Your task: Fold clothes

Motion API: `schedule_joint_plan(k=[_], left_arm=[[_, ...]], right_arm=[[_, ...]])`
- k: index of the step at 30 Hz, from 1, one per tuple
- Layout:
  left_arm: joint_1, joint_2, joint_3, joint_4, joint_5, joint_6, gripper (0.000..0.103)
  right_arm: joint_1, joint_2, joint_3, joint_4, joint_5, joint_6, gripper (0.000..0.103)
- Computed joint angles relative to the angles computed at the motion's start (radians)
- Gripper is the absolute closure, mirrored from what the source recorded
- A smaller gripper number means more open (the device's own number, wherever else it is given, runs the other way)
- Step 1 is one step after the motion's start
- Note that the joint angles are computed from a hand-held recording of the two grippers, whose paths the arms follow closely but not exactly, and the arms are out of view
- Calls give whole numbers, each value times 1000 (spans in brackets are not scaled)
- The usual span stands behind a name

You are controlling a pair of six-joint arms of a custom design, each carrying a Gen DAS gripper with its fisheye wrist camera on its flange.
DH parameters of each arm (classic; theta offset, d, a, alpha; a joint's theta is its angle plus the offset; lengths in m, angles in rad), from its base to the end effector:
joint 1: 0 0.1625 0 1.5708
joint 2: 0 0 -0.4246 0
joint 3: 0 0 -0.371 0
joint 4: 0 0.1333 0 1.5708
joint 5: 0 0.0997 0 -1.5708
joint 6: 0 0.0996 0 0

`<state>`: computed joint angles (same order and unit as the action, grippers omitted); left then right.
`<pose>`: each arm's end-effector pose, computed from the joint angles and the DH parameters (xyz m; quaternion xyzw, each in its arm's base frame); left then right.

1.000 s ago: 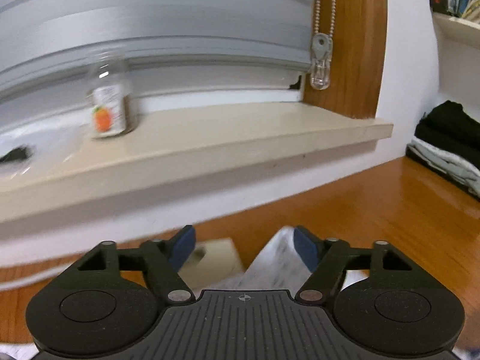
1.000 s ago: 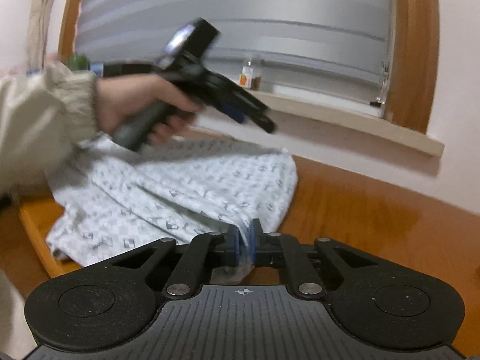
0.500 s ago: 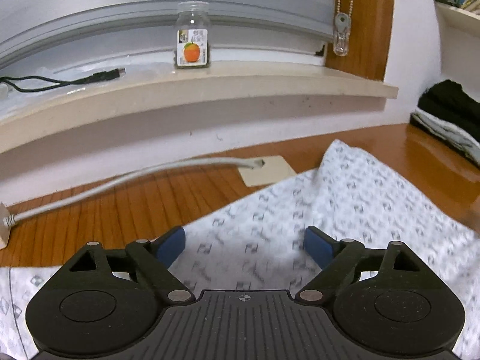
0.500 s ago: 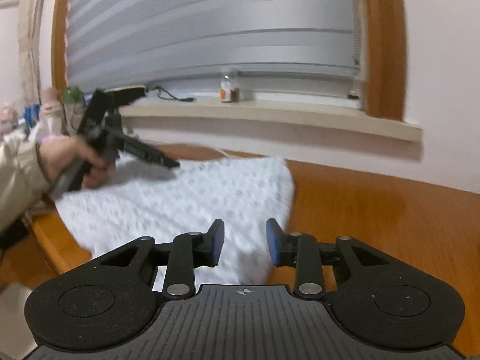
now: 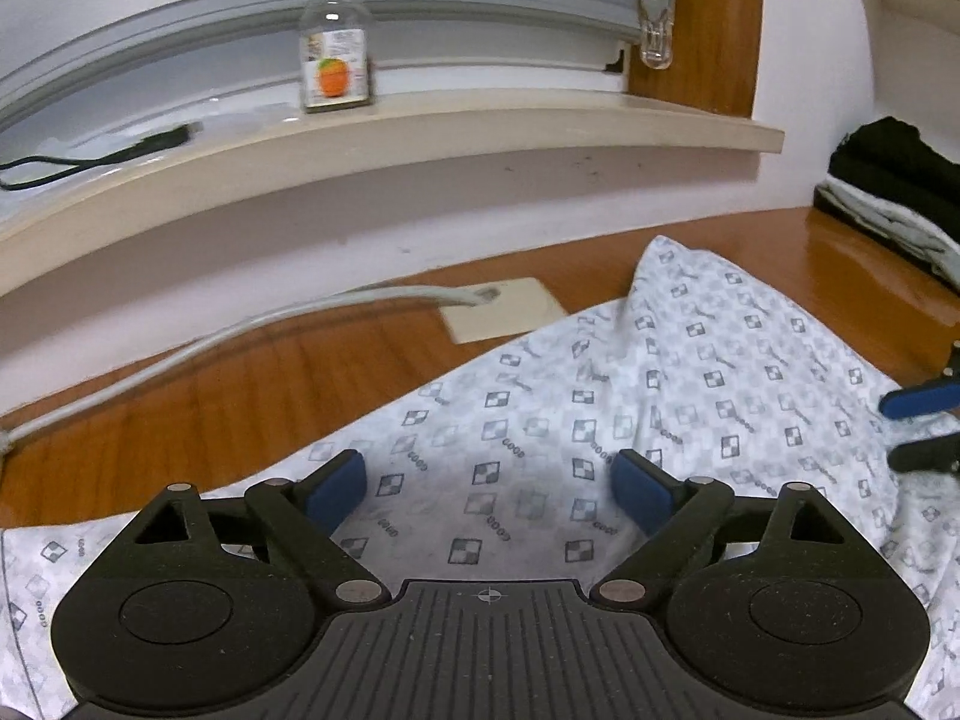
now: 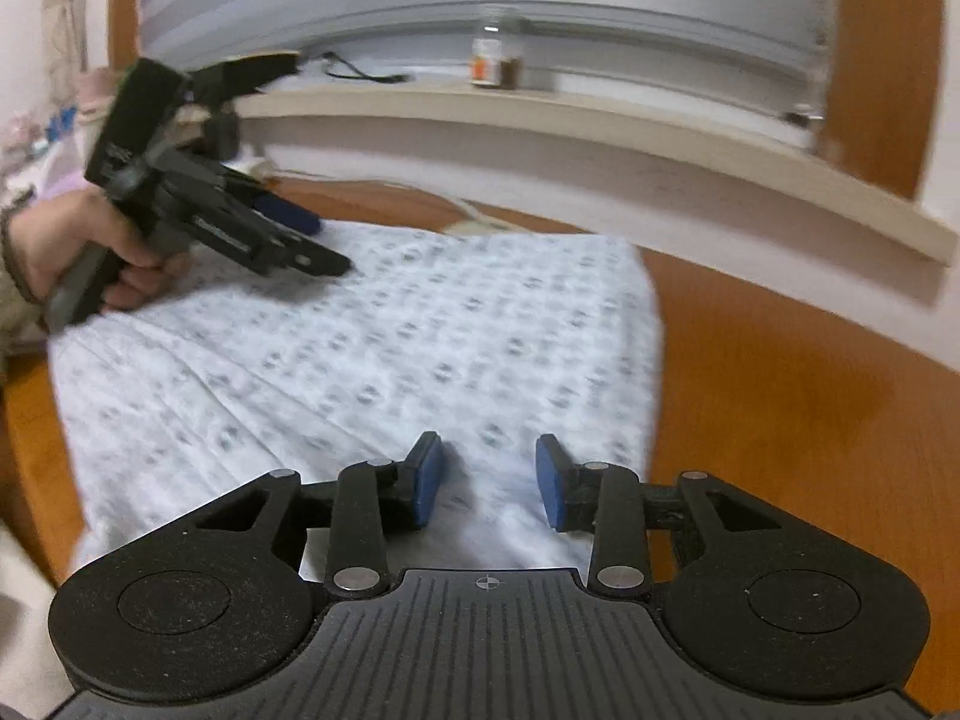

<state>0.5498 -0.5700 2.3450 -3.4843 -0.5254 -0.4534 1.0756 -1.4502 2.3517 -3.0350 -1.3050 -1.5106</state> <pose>-0.2160 -0.3898 -0.0074 0.2089 0.8395 -0.3792 0.3284 -0.0578 -0.4426 0.2650 0.4951 -0.8142 0.2553 0.1635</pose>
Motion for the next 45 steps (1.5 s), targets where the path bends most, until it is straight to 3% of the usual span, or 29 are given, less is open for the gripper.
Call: schedule_joint_plan(k=[5,9,12,15,16,18,21,27,34,40,45], left_arm=[[33,26,-68,-28,-33,103,13],[64,18,-78,-66,-62,188,13],[59,89,-189,-23,-60,196,13],[40,115,-201,-58,-54,239,11],[33,115,-187,-94,-62,255,5],[17,104,-165,-127,-80,251,0],[-9,48,-108,-126,-57,210,0],[-19,-58,26,-93,67,96,0],[45,-199,168,-71,26,-107,0],[90,-220,187,-125,-83,-54,2],[106,-210,168,-137,-102,-19,3]], right_arm=[[-52,-26,-101,57,-2,41,59],[-104,-27,-181,78,18,76,58],[-139,-29,-225,97,40,108,54],[-162,-44,-221,81,66,116,52],[-169,-50,-207,55,80,118,50],[-178,-69,-167,17,125,110,44],[-173,-101,-122,48,180,93,23],[-75,-123,-11,113,209,61,19],[98,-17,121,38,74,-8,20],[195,58,187,-11,8,-28,20],[241,110,202,-61,-21,-17,20]])
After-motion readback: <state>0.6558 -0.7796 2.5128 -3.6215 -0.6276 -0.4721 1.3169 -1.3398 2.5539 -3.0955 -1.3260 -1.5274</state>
